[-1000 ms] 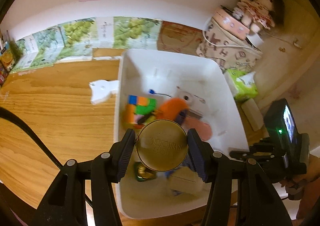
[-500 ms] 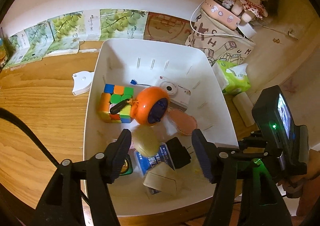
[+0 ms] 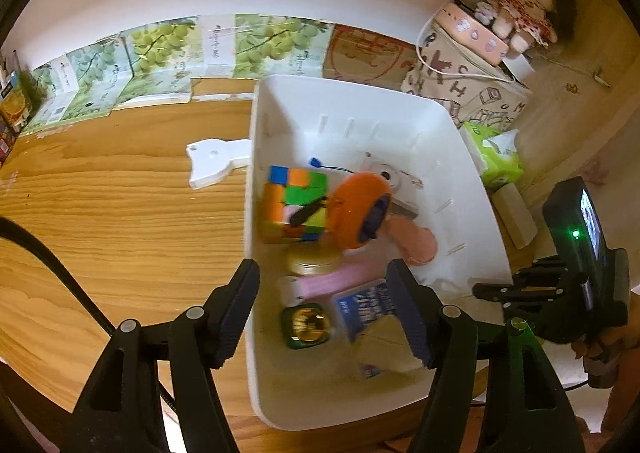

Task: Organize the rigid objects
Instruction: 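Move left tool back over the desk to the white plastic piece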

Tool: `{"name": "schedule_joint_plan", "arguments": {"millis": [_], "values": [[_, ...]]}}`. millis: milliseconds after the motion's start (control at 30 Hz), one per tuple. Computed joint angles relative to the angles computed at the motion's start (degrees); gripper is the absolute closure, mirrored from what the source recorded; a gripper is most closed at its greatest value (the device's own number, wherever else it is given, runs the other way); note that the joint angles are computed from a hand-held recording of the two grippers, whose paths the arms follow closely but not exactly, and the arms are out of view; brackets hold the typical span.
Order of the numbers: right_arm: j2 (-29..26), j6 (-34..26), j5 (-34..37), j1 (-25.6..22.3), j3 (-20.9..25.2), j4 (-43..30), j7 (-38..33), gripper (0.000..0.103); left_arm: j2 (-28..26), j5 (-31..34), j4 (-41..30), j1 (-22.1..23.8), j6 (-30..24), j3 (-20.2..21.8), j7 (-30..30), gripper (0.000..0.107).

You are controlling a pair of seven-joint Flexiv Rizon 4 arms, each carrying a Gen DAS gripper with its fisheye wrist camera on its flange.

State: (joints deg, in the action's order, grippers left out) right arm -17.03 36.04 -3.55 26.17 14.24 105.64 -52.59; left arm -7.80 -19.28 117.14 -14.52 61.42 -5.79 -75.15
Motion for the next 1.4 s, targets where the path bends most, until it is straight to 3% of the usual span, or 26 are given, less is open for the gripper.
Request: {"name": "schedule_joint_plan", "arguments": {"millis": [433, 600, 767, 967, 1400], "values": [[-1.3, -0.56, -0.66, -0.06, -1.29, -1.06, 8.8, 0.094, -2.32, 2.21, -4.07, 5.17, -3.9, 2.14, 10.37, 0.037], [-1.65, -0.88, -0.99, 0.02, -1.45, -1.54, 12.07, 0.095, -5.3, 2.88, -7.67, 7.04, -4.69, 1.8, 17.88, 0.037], [-1.9, -0.83, -0.7, -0.75, -1.72, -1.91, 13.46, 0.095, -8.68, -1.59, -11.15, 9.43, -6.81, -0.14, 28.92, 0.037], [-2.24, -1.66, -1.43, -0.54, -2.05, -2.34, 16.83, 0.095, -14.56, -3.93, -17.5, 10.89, -10.64, -2.0, 40.99, 0.029], [-0.22, -3.51, -2.17, -0.93, -2.03, -1.04, 22.48, 0.094, -23.89, 1.38, -25.75, 9.77, -11.71, -2.62, 52.96, 0.029]]}}
